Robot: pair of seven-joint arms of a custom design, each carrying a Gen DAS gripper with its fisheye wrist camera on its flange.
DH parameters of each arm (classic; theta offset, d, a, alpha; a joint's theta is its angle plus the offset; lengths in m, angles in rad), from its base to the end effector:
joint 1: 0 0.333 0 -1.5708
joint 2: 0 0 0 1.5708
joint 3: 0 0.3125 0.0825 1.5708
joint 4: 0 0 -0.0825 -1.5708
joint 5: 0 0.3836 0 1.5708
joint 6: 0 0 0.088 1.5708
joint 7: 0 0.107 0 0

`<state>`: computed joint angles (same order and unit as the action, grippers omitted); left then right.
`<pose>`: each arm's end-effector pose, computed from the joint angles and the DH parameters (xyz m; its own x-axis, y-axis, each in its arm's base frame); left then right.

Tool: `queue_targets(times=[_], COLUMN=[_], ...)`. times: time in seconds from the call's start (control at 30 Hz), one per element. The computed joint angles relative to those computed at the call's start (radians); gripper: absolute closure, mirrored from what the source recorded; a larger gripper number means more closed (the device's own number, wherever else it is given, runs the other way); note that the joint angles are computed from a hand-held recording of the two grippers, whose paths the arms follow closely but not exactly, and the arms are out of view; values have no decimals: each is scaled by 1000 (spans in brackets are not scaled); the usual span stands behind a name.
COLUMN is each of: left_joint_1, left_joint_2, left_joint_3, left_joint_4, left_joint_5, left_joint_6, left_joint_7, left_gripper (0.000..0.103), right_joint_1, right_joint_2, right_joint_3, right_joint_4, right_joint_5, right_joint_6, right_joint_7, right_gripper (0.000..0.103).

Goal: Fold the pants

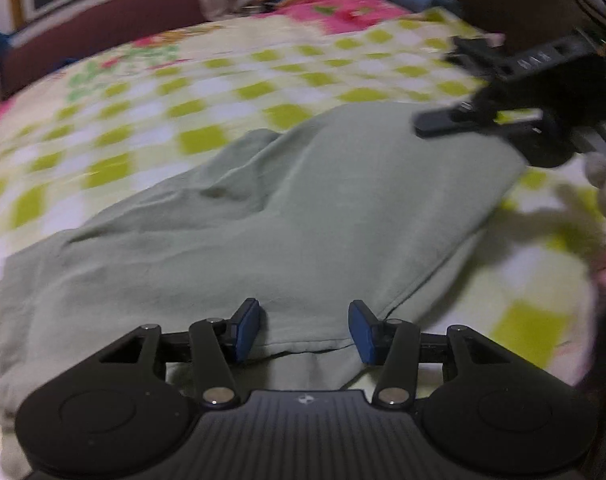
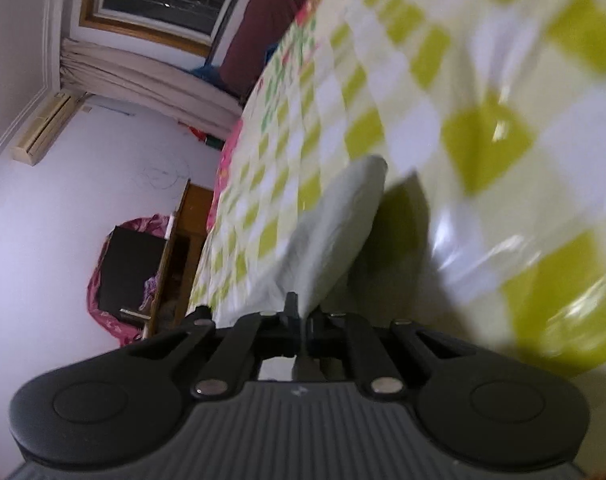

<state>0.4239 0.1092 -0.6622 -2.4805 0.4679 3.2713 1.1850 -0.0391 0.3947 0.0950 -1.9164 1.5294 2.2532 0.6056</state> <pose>0.4893 -0.1644 0.3328 -0.3266 -0.9431 0.0614 -0.7361 0.2131 -0.6425 0.6325 0.0595 0.3015 0.1279 -0.5052 -0.8535 -0.9050 0.2925 -0.3088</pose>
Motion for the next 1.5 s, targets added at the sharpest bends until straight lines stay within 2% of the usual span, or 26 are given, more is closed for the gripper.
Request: queue_targets(times=[0.03, 0.07, 0.1, 0.13, 0.2, 0.27, 0.33, 0.4, 0.5, 0.57, 0.6, 0.7, 0.73, 0.8, 0.9, 1.03, 1.13, 1.3, 1.37, 1.43, 1.5], left_joint_1=[52, 70, 59, 84, 176, 263, 334, 323, 304, 271, 265, 285, 280, 265, 241, 206, 174, 107, 81, 48, -7], left_joint_2=[26, 44, 57, 70, 72, 24, -71, -171, -280, -270, -257, -210, -203, -186, -149, -119, -115, -157, -190, -249, -321], left_joint_3=[-64, -93, -87, -110, -189, -242, -247, -170, -121, -65, -53, -99, -98, -83, -26, 40, 80, 137, 171, 228, 333], left_joint_4=[16, 25, 31, 35, 23, -12, -67, -117, -212, -247, -260, -303, -312, -322, -319, -312, -313, -327, -340, -360, -376], left_joint_5=[11, 8, 28, 62, 118, 174, 272, 381, 335, 338, 321, 146, 115, 83, 123, 173, 185, 204, 247, 339, 506], left_joint_6=[6, 18, 37, 53, 74, 100, 154, 171, 151, 175, 196, 273, 289, 315, 353, 385, 394, 378, 367, 345, 317], left_joint_7=[-15, -11, -28, -55, -112, -199, -345, -501, -516, -520, -512, -378, -354, -311, -325, -359, -374, -427, -477, -571, -724], left_gripper=[42, 42, 42, 42, 42, 42, 42, 41, 41, 41, 41, 41, 40, 40, 40, 40, 40, 40, 40, 40, 40], right_joint_1=[3, 7, 13, 29, 60, 94, 142, 181, 251, 300, 317, 374, 389, 425, 462, 480, 468, 435, 426, 432, 400], right_joint_2=[-18, -36, -55, -83, -123, -141, -177, -184, -165, -136, -127, -75, -73, -57, -27, 24, 37, 23, 21, 14, -5], right_joint_3=[-5, -11, -16, -21, -24, -17, -1, 18, 52, 69, 76, 92, 98, 99, 95, 89, 103, 161, 181, 179, 194], right_joint_4=[-9, -14, -19, -29, -40, -28, -46, -39, -10, 16, 23, 67, 58, 53, 60, 93, 106, 96, 98, 92, 87], right_joint_5=[-10, -27, -45, -72, -130, -193, -269, -322, -403, -487, -524, -663, -697, -785, -890, -963, -977, -927, -900, -885, -805], right_joint_6=[22, 39, 59, 106, 175, 220, 287, 297, 336, 362, 361, 347, 358, 368, 372, 374, 364, 346, 328, 330, 319], right_joint_7=[0, 8, 14, 7, 1, 9, -35, -77, -128, -118, -105, -53, -45, 6, 97, 236, 286, 195, 127, 108, 59], right_gripper=[98, 98, 98, 98, 98, 98, 98, 98, 98, 98, 98, 98, 97, 97, 97, 94, 91, 91, 91, 91, 91])
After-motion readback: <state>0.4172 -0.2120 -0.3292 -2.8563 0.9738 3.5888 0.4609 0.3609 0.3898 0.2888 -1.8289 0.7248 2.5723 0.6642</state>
